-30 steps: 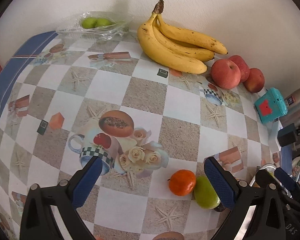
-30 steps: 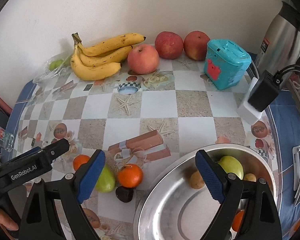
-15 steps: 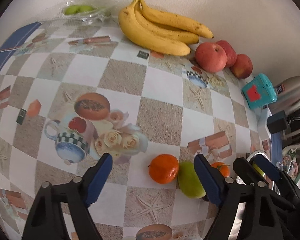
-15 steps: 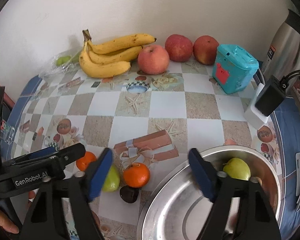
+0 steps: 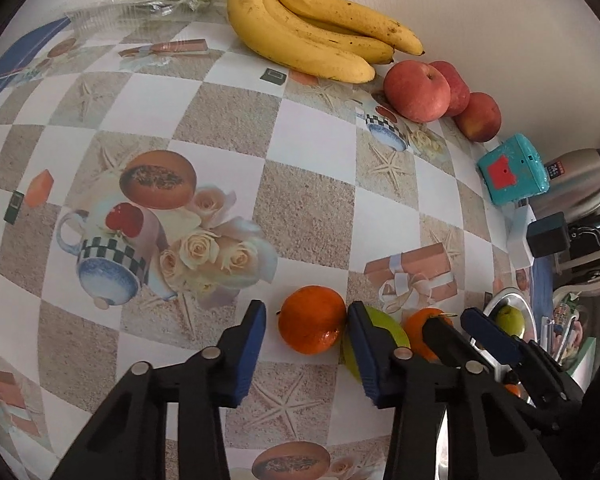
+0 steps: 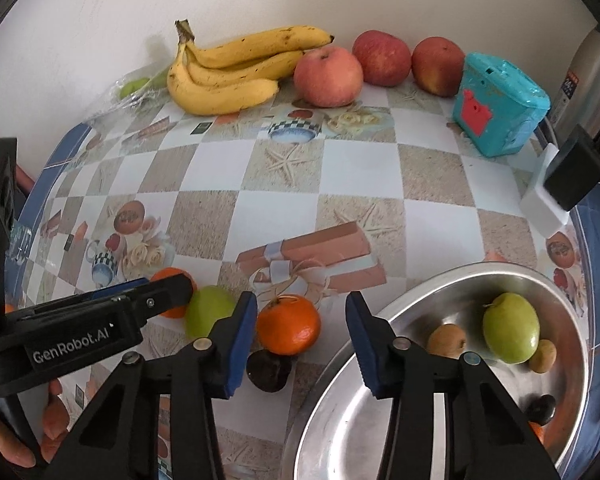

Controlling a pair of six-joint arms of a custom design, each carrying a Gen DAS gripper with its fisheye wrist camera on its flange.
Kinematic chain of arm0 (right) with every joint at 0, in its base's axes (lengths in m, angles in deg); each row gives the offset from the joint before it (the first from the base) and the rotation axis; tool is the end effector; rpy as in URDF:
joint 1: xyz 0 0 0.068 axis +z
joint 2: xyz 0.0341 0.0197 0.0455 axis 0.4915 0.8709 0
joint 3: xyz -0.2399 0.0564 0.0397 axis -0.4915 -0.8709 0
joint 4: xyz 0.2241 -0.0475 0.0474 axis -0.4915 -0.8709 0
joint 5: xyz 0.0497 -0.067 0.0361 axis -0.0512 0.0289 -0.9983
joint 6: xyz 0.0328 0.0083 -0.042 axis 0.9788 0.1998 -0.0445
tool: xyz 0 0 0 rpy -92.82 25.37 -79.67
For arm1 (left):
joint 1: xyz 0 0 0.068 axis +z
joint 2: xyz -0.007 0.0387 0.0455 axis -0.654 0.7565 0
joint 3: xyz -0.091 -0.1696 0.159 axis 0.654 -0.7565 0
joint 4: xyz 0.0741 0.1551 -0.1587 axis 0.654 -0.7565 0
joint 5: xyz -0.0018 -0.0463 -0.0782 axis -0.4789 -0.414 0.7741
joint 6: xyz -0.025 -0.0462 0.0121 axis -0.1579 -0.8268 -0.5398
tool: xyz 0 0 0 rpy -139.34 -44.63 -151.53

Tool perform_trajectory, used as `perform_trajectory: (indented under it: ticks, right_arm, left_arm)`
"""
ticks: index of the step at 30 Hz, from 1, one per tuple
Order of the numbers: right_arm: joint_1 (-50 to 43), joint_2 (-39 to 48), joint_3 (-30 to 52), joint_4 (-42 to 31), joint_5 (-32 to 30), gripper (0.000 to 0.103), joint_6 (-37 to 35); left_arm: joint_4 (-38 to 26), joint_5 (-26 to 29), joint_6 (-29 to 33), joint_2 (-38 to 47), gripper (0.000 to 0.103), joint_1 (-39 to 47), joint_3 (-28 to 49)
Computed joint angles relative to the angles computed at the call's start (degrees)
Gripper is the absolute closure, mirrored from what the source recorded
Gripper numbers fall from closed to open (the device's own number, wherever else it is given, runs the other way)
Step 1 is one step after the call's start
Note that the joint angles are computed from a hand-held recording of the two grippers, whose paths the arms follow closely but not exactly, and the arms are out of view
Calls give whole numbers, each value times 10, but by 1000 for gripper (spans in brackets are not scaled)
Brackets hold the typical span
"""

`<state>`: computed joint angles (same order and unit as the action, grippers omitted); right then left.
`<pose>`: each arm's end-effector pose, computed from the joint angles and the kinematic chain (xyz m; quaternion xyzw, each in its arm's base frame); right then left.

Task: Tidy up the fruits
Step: 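Close the left gripper on one orange while the right gripper grasps another orange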

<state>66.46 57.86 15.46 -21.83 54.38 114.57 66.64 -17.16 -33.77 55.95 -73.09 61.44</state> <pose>0.1347 0.0912 0.1223 0.1138 0.9678 0.0451 0.2199 0.2175 -0.1475 0.1076 0.0977 0.9703 -0.1944 0.1057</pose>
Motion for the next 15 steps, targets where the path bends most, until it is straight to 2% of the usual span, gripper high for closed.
perform_trajectory:
  ticks: [2,4,8,10,15]
  right_arm:
    - [5,14,5,4,2,56,0]
    - [8,28,7,10,0,61,-1]
    - [11,40,6,20,-3,62,-1]
    - [11,36,5,21,-4,67,-1]
    - [9,27,1,21,-9,67,2]
  left_arm:
    - [7,11,-4,1,65,2,-3]
    - [7,7,-3,-1,65,-1,-3]
    - [9,7,-6,-3,66,-1,-7]
    - [8,4,-6,-6,66,-2,-7]
    - [0,8,-6,-27,66,1,-9]
